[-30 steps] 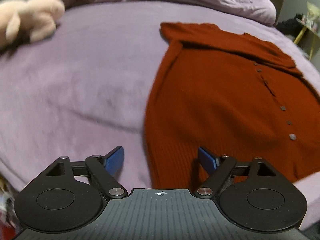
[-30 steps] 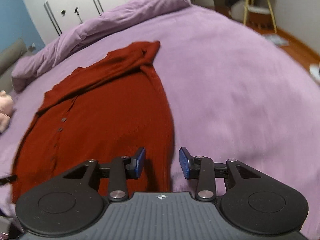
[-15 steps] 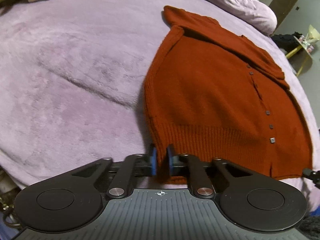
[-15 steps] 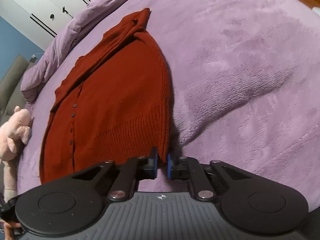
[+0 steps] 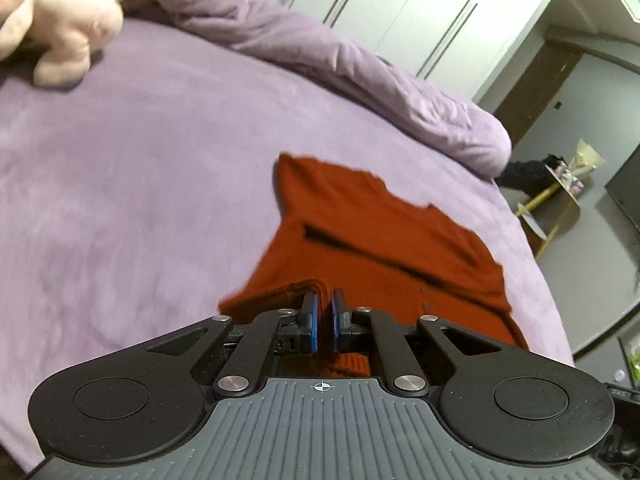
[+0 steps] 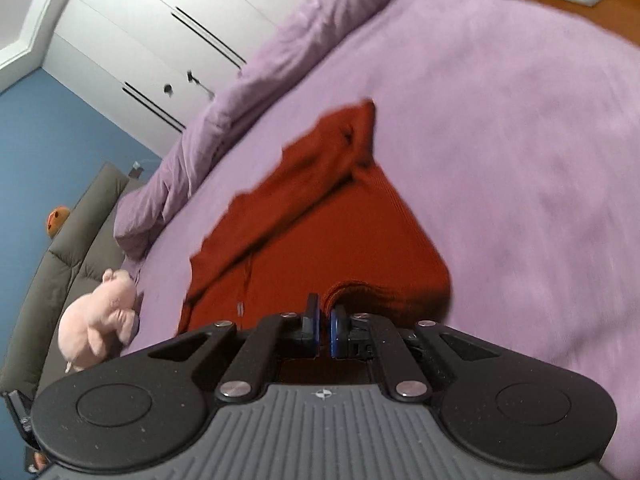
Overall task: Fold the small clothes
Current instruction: 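Lift the hem with both tools and fold it toward the collar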
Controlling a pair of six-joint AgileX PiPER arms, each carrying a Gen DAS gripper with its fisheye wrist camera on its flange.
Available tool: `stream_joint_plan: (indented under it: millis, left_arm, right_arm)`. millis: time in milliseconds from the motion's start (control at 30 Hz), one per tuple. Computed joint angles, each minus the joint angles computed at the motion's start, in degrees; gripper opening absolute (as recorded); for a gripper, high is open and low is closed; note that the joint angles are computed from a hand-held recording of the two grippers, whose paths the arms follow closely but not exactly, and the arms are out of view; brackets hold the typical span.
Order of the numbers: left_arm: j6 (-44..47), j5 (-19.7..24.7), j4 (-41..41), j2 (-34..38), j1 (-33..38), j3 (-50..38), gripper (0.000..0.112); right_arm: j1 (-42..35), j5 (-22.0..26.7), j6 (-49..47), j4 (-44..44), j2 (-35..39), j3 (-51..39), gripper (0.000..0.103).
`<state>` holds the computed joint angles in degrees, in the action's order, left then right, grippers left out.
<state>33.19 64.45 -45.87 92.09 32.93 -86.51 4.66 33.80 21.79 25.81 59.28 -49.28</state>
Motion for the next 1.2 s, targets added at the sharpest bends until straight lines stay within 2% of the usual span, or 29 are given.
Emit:
stream_joint_plan:
  millis: [167, 367, 533, 600, 700, 800, 867, 900, 967, 1033, 1100, 1200]
  left_arm:
    - [-6.5, -6.6, 7.3, 5.2, -7.9, -5.2, 0.008]
    - [-9.8, -13.1, 16.4, 7.7, -14.1, -5.3, 0.008]
    - [-8.8, -16.4, 16.1, 9.3, -14.7, -4.2, 0.009]
    - [-7.7, -17.4, 15.5, 9.5, -14.6, -3.8, 0.01]
    - [-5.2, -21.7, 15.5, 8.1, -14.5, -1.4, 0.016]
    - [0.8, -20.9, 10.8, 8.6, -12.0, -1.5, 0.028]
    - [3.2, -18.4, 10.4, 10.1, -11.2, -3.0, 0.04]
    - [3.3, -17.3, 11.4, 10.9, -11.3, -3.9, 0.041]
    - [3.7, -15.4, 13.5, 12.4, -12.1, -5.3, 0.047]
    - [3.8, -15.0, 15.0, 13.3, -13.0, -5.6, 0.048]
    - [5.7, -15.3, 13.8, 13.4, -13.5, -4.7, 0.045]
    - [9.1, -16.5, 11.7, 12.8, -14.0, -3.0, 0.044]
  right_arm:
    - [1.5, -3.3, 2.2, -8.1, 9.3, -7.5, 0.004]
    - [6.3, -1.5, 10.6, -24.2, 21.1, -16.5, 0.004]
    - [8.3, -1.4, 13.4, -31.8, 25.6, -19.7, 0.004]
    - [8.2, -1.3, 13.3, -32.2, 26.8, -20.5, 0.004]
    - [8.7, -0.8, 16.6, -36.5, 27.0, -20.8, 0.006]
    - [9.5, -2.8, 22.1, -44.1, 24.0, -17.7, 0.006]
    - [7.9, -3.9, 17.5, -39.8, 22.1, -15.8, 0.008]
    - [7.2, -3.5, 14.1, -37.0, 21.8, -15.5, 0.011]
    - [6.5, -1.8, 9.3, -34.2, 22.5, -15.8, 0.027]
    - [6.3, 0.3, 6.6, -32.8, 23.7, -16.7, 0.028]
    - [5.2, 0.6, 1.1, -27.4, 24.6, -17.1, 0.028]
    - [6.7, 2.5, 0.0, -30.1, 27.0, -19.4, 0.028]
